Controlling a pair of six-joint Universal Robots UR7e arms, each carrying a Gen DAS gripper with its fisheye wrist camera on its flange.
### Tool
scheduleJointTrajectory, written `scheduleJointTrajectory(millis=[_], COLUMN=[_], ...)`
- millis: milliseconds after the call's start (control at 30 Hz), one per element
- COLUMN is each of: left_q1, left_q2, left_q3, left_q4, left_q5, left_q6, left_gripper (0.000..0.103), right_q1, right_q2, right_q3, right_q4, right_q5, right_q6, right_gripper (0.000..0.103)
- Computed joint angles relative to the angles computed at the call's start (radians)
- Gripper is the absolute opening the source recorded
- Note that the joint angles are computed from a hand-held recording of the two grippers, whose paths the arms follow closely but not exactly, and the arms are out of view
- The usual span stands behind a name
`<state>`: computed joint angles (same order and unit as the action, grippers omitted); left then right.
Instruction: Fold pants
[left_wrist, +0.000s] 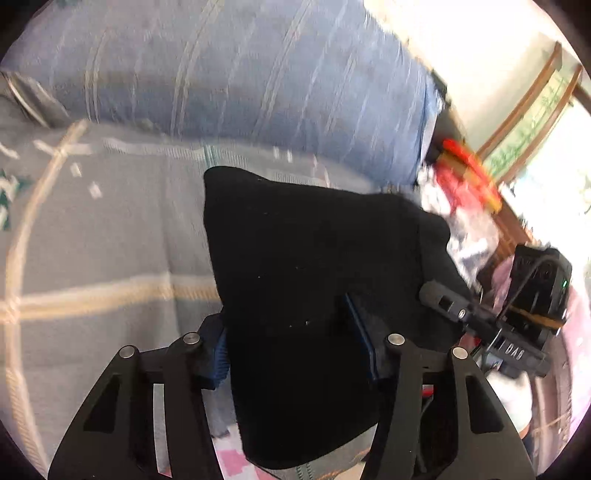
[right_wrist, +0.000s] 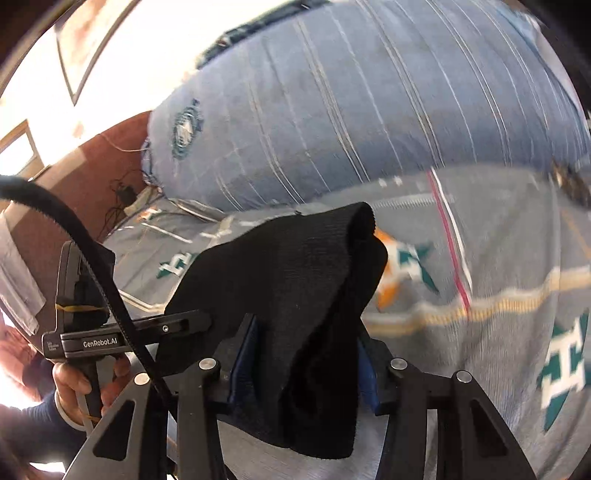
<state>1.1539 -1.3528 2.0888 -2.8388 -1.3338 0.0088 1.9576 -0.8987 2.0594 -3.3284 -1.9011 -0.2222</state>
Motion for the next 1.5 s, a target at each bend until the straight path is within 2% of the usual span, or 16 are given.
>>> scheduleJointTrajectory(millis=[167, 300, 433, 500, 600, 667, 867, 900, 967, 1133, 1300, 1367, 1500], left_q1=[0.015, 0.048, 0.113, 0.138, 0.152, 0.137, 0.087, 0.074, 0.052, -0.019, -0.070, -0.078, -0.084], left_q2=[0.017, 0.085, 0.153, 0.175, 0.172, 0.165, 0.112, 0.101, 0.081, 0.053, 0.031, 0.023, 0.020], left_q3=[-0.120, -0.208, -0.283, -0.307, -0.300, -0.282, -0.190, -0.169, -0.136, -0.061, 0.001, 0.018, 0.032], left_q4=[0.049, 0.074, 0.124, 0.154, 0.142, 0.130, 0.068, 0.050, 0.030, -0.050, -0.137, -0.171, -0.216], left_q5=[0.051, 0.141, 0.165, 0.175, 0.154, 0.192, 0.321, 0.342, 0.379, 0.476, 0.546, 0.553, 0.552], left_q6=[0.018, 0.066, 0.045, 0.009, 0.013, 0.016, 0.008, 0.010, 0.014, 0.041, 0.090, 0.101, 0.130], left_gripper=[0.054, 0.054, 0.054, 0.054, 0.061, 0.069, 0.069, 0.070, 0.069, 0.070, 0.070, 0.070, 0.070], right_q1=[0.002, -0.031, -0.067, -0.077, -0.080, -0.074, -0.028, -0.016, 0.012, 0.053, 0.074, 0.082, 0.092], right_q2=[0.084, 0.186, 0.281, 0.319, 0.325, 0.309, 0.258, 0.254, 0.262, 0.279, 0.292, 0.297, 0.301], right_q3=[-0.151, -0.286, -0.404, -0.446, -0.429, -0.409, -0.331, -0.323, -0.324, -0.322, -0.319, -0.319, -0.319], right_q4=[0.040, 0.101, 0.185, 0.241, 0.205, 0.200, 0.112, 0.105, 0.097, 0.074, 0.050, 0.041, 0.031], right_q5=[0.052, 0.090, 0.082, 0.046, 0.038, 0.022, -0.031, -0.043, -0.082, -0.123, -0.150, -0.171, -0.186], right_q6=[-0.034, -0.013, 0.013, 0.031, 0.019, 0.032, 0.012, 0.000, -0.027, -0.035, -0.025, -0.027, -0.001], right_gripper=[0.048, 0.048, 0.049, 0.051, 0.055, 0.056, 0.058, 0.061, 0.067, 0.068, 0.069, 0.073, 0.073])
